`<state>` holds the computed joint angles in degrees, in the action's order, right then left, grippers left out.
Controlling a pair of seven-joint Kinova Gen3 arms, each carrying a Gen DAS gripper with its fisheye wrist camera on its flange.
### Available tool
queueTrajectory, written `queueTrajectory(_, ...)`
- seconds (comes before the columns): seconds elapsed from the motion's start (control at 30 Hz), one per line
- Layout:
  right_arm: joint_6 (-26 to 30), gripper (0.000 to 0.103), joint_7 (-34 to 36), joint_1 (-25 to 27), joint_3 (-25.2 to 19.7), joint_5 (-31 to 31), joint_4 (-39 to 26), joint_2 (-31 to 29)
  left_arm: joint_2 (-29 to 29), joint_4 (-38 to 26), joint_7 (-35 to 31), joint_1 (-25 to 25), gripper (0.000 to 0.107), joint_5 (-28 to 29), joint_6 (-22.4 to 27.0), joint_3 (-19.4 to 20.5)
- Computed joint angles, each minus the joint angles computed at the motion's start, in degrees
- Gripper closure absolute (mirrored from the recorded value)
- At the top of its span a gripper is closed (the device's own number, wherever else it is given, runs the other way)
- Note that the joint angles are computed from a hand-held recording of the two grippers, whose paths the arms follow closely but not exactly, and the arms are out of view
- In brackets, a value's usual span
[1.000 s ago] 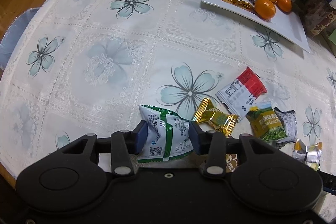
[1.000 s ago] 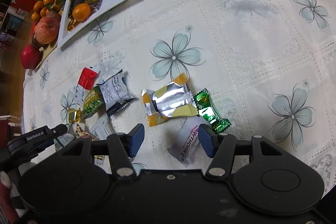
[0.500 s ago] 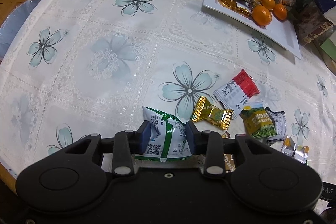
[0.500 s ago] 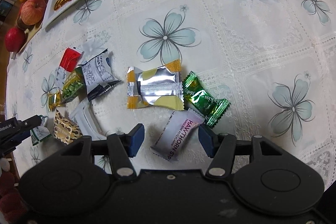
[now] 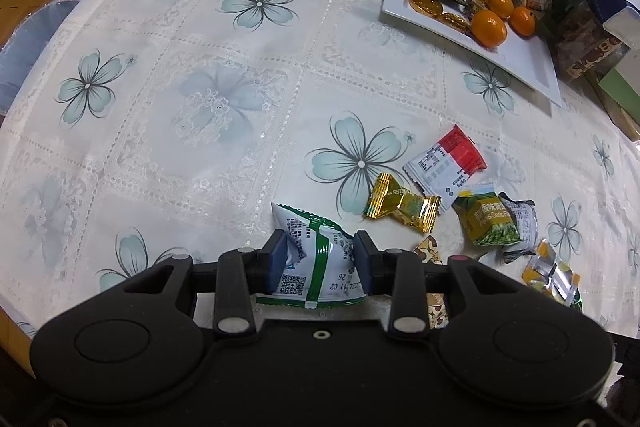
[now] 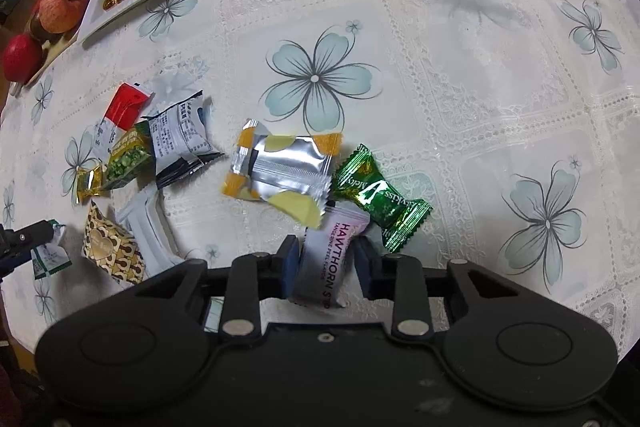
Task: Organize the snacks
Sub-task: 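Close the left tool on the green-white packet while the right tool grasps the pink-white candy, then carry the green-white packet and pink-white candy over the gold tray with both tools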
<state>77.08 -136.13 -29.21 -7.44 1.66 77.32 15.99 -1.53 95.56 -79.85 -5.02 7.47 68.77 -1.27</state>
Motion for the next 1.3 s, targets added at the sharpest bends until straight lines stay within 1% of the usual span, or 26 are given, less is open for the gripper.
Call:
queueTrajectory(0.13,-0.6,0.079,1.5,0.0,-0.3,0.3,0.5,-0.5,-0.7,0.5,-1.3,-0.4,0.063,0.5,0.1,-0.4)
queueTrajectory(0.4,-4.7,0.08,3.6,1.5,-0.7,-1.5,3.1,-4.0,-2.1,1.9,-3.9,-1.5,0.063,1.4,0.3,-1.4)
queueTrajectory(0.53,-6.3,0.08,3.3,2.3,-0.7,-2.3,4.9,-5.8,-2.9,2.5,-5.3,-2.2,0.063,2.7,0.8,-2.1)
queueTrajectory(0.67,-11.0,0.08,2.9,3.0,-1.1,-2.7,8.9,-9.1,-5.2,3.6,-8.3,-2.7,0.063,5.1,1.1,-3.0)
queueTrajectory(0.77,-15.6,0.08,2.6,3.0,-2.0,-2.5,12.4,-12.0,-8.1,5.2,-11.3,-2.9,0.063,7.2,1.1,-4.1)
queueTrajectory(0.8,-17.0,0.08,2.1,2.6,-2.5,-1.6,13.3,-12.8,-9.4,5.9,-12.2,-2.8,0.063,7.7,0.7,-4.4)
queueTrajectory(0.9,-19.8,0.08,-2.0,1.0,-4.2,3.6,15.9,-15.4,-13.3,8.5,-13.2,-2.4,0.063,6.4,-2.4,-3.8)
queueTrajectory(0.97,-21.7,0.08,-5.2,0.6,-5.2,5.7,18.4,-17.7,-15.5,10.1,-12.8,-2.0,0.063,4.9,-3.8,-3.3)
queueTrajectory(1.0,-22.5,0.08,-6.5,0.6,-5.7,6.1,19.5,-18.8,-16.3,10.7,-13.2,-1.6,0.063,5.4,-3.7,-4.1)
queueTrajectory(1.1,-24.6,0.08,-9.9,1.1,-7.4,6.6,23.1,-22.4,-19.0,12.6,-16.0,-0.5,0.063,9.1,-2.0,-7.9)
queueTrajectory(1.3,-24.7,0.08,-18.5,2.3,-13.9,11.1,28.2,-29.0,-26.7,15.9,-16.2,0.4,0.063,9.7,-0.7,-8.4)
